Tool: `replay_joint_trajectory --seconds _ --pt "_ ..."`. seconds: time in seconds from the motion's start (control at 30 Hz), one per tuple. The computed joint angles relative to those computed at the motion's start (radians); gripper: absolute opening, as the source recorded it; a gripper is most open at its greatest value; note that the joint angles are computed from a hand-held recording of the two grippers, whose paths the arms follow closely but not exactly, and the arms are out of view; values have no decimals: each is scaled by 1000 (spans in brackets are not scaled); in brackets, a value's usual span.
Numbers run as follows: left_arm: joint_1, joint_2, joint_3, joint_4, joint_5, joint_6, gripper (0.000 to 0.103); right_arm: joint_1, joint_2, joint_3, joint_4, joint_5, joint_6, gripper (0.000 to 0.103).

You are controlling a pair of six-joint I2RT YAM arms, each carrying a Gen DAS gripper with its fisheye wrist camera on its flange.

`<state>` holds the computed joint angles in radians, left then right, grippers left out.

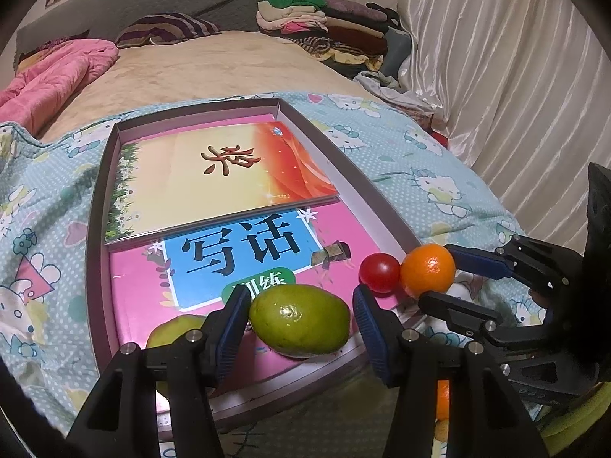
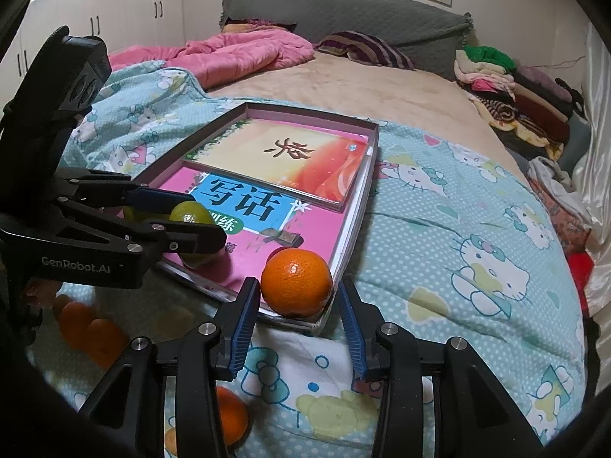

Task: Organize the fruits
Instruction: 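Release the orange in the tray with the right tool while the left tool releases the green fruit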

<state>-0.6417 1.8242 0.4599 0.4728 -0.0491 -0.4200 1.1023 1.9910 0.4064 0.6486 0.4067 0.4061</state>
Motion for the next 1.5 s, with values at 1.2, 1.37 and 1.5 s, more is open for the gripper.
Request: replay_joint_trajectory --seconds 1.2,1.37,1.5 --pt "-54 -90 -32 -32 2 -53 68 -15 -69 -134 133 33 126 60" --pt "-83 -134 -45 -58 -47 -64 70 -7 -83 -129 100 48 134 61" --pt "-101 -192 -69 -75 -58 -79 73 5 -94 -136 103 63 143 62"
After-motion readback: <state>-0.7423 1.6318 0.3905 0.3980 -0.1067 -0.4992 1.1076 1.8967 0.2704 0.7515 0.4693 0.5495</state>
